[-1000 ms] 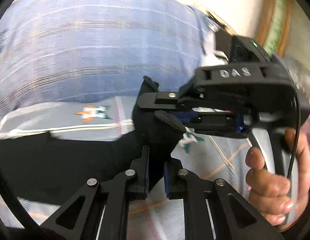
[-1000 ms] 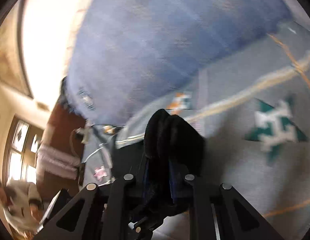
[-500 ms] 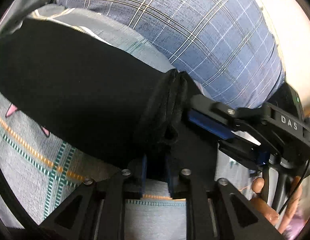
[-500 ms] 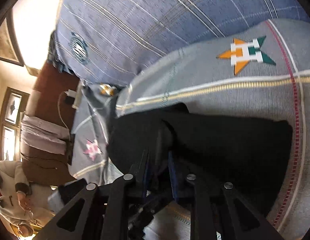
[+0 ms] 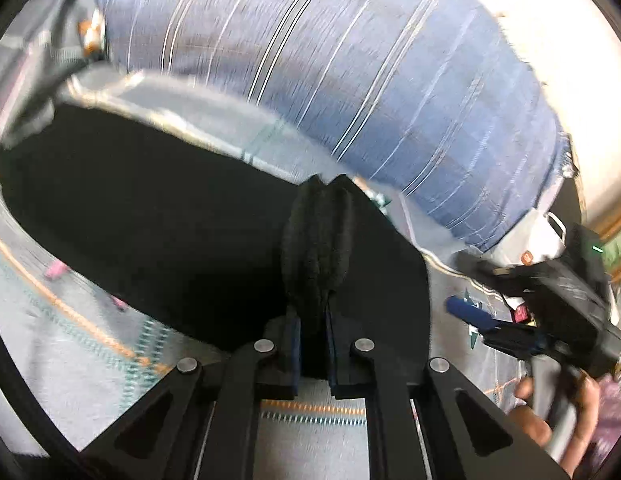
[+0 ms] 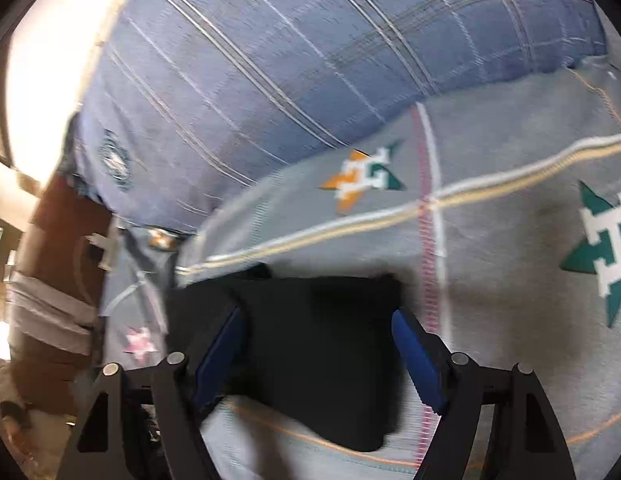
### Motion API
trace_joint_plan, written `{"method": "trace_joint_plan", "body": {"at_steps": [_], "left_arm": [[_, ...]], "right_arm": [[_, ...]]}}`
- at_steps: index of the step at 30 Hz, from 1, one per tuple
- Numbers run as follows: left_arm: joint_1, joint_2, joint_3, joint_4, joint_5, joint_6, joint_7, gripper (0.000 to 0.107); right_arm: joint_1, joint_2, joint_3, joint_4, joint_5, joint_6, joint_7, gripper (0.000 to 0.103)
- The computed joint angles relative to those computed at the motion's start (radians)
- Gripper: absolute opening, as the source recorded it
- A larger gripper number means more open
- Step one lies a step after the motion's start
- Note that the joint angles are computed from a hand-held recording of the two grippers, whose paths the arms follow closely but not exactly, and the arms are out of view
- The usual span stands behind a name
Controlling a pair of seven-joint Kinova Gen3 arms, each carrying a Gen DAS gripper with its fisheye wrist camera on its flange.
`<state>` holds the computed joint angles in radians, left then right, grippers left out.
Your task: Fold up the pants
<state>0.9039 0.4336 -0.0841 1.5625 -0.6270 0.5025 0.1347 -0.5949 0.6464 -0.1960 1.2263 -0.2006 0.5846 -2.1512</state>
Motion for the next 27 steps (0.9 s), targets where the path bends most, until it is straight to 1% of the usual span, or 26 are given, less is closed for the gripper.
{"method": "trace_joint_plan", "body": {"at_steps": [1, 2, 3, 4, 5, 6, 8, 9, 10, 11, 12, 13, 14, 15, 16, 17, 20, 22, 24, 25, 26, 27], "left_arm": [[0.021, -0.002, -0.019, 0.0, -0.02, 0.026, 0.021, 0.01], [0.024, 0.008, -0.021, -0.004, -0.024, 0.053, 0.04, 0.01], [0.008, 0.019, -0.012, 0.0, -0.012, 0.064, 0.06, 0.01], [-0.026, 0.023, 0.011, 0.01, 0.017, 0.059, 0.065, 0.01], [-0.059, 0.029, 0.031, 0.02, 0.058, 0.042, 0.053, 0.01], [-0.074, 0.033, 0.042, 0.016, 0.082, 0.041, 0.03, 0.011], [-0.058, 0.031, 0.036, -0.011, 0.092, 0.078, -0.012, 0.012], [-0.056, 0.039, 0.039, -0.031, 0.09, 0.101, -0.025, 0.013], [-0.051, 0.043, 0.03, -0.039, 0.104, 0.111, -0.043, 0.014], [-0.065, 0.049, 0.037, -0.038, 0.114, 0.104, -0.047, 0.015], [-0.079, 0.046, 0.043, -0.022, 0.115, 0.082, -0.034, 0.015], [-0.082, 0.038, 0.041, -0.005, 0.114, 0.06, -0.021, 0.015], [-0.081, 0.041, 0.038, -0.004, 0.12, 0.054, -0.024, 0.015], [-0.082, 0.042, 0.039, -0.012, 0.129, 0.065, -0.039, 0.015], [-0.083, 0.047, 0.041, -0.025, 0.133, 0.077, -0.05, 0.015], [-0.079, 0.046, 0.04, -0.028, 0.133, 0.081, -0.054, 0.015], [-0.078, 0.025, 0.043, -0.002, 0.132, 0.031, -0.067, 0.014], [-0.094, 0.037, 0.057, -0.016, 0.147, 0.002, -0.108, 0.013], [-0.125, 0.057, 0.096, -0.045, 0.19, 0.002, -0.186, 0.013], [-0.14, 0.072, 0.111, -0.058, 0.216, -0.001, -0.22, 0.013], [-0.141, 0.075, 0.108, -0.058, 0.236, -0.007, -0.238, 0.014], [-0.127, 0.08, 0.087, -0.06, 0.241, -0.012, -0.239, 0.015]], "right_arm": [[-0.007, 0.009, 0.005, -0.017, 0.006, 0.021, -0.002, 0.077], [-0.021, 0.022, 0.018, -0.046, 0.019, 0.058, -0.012, 0.077], [-0.036, 0.038, 0.029, -0.076, 0.032, 0.091, -0.022, 0.077], [-0.046, 0.054, 0.036, -0.104, 0.041, 0.124, -0.029, 0.077], [-0.052, 0.069, 0.041, -0.131, 0.05, 0.158, -0.033, 0.076], [-0.054, 0.087, 0.038, -0.153, 0.053, 0.18, -0.032, 0.074], [-0.037, 0.104, 0.013, -0.165, 0.034, 0.187, -0.007, 0.068], [-0.04, 0.114, 0.011, -0.18, 0.033, 0.2, 0.0, 0.066], [-0.048, 0.123, 0.016, -0.197, 0.038, 0.217, 0.001, 0.061], [-0.06, 0.136, 0.025, -0.224, 0.046, 0.244, 0.0, 0.056], [-0.06, 0.146, 0.022, -0.233, 0.046, 0.255, 0.01, 0.054], [-0.065, 0.155, 0.023, -0.244, 0.045, 0.264, 0.011, 0.049], [-0.075, 0.161, 0.033, -0.255, 0.053, 0.276, 0.005, 0.047], [-0.096, 0.165, 0.051, -0.272, 0.074, 0.292, -0.003, 0.045], [-0.106, 0.168, 0.057, -0.287, 0.087, 0.305, 0.0, 0.041], [-0.111, 0.162, 0.06, -0.285, 0.094, 0.303, 0.001, 0.033], [-0.112, 0.096, 0.055, -0.22, 0.11, 0.252, 0.021, 0.026], [-0.116, 0.049, 0.06, -0.173, 0.125, 0.229, 0.021, 0.025], [-0.128, 0.014, 0.073, -0.135, 0.15, 0.218, 0.011, 0.025], [-0.14, 0.013, 0.088, -0.136, 0.169, 0.234, -0.005, 0.025], [-0.149, 0.025, 0.103, -0.153, 0.186, 0.265, -0.024, 0.025], [-0.141, 0.049, 0.105, -0.174, 0.186, 0.297, -0.042, 0.025]]}}
